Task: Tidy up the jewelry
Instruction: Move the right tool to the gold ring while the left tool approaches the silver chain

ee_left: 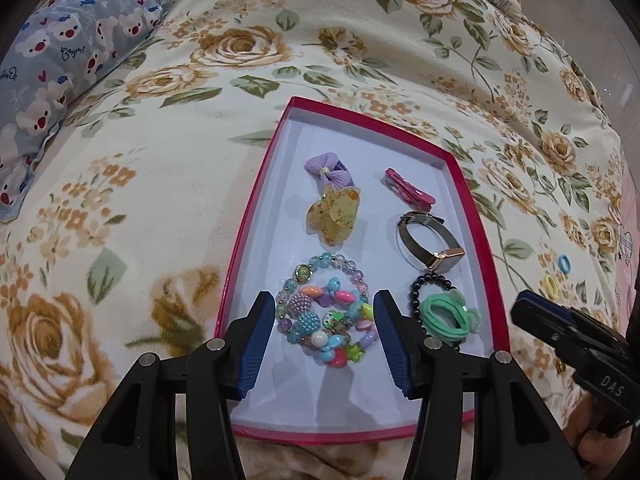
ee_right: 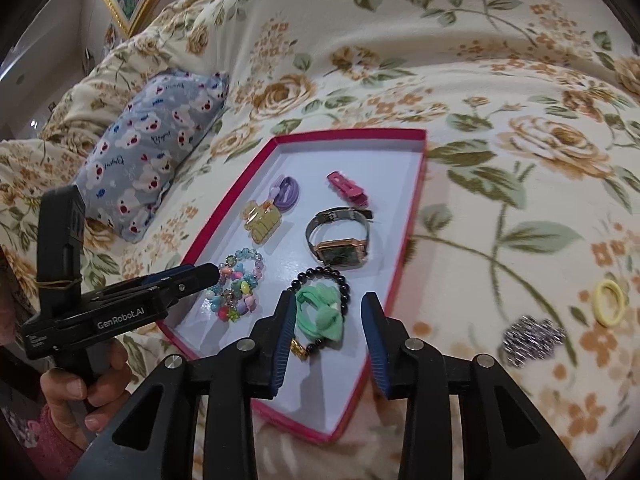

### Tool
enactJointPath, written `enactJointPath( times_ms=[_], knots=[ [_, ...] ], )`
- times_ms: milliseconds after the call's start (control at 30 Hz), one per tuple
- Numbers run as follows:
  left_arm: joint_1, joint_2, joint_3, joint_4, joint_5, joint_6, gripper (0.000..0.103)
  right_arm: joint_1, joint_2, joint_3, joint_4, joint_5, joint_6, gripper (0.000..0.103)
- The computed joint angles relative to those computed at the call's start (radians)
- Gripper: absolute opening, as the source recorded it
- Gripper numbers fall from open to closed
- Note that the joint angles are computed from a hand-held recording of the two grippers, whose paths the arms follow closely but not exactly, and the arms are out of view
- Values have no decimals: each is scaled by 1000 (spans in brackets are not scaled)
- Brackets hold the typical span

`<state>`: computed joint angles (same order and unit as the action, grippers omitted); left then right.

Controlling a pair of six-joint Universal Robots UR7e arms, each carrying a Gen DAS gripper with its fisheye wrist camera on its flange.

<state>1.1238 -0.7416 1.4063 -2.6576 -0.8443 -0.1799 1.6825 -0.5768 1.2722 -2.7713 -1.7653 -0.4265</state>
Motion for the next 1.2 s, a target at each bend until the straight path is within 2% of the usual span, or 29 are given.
enactJointPath(
  times_ms=[333,867,1200],
  knots=[
    [-35,-26,52,-18,-16,-12,56,-26,-94,118,-104,5,23,36],
    [-98,-15,73,1,-60,40,59,-81,-256,337,-294,-40,64,39],
    [-124,1,74,24,-74,66,60,-105,-301,415,-341,-51,70,39]
  ],
)
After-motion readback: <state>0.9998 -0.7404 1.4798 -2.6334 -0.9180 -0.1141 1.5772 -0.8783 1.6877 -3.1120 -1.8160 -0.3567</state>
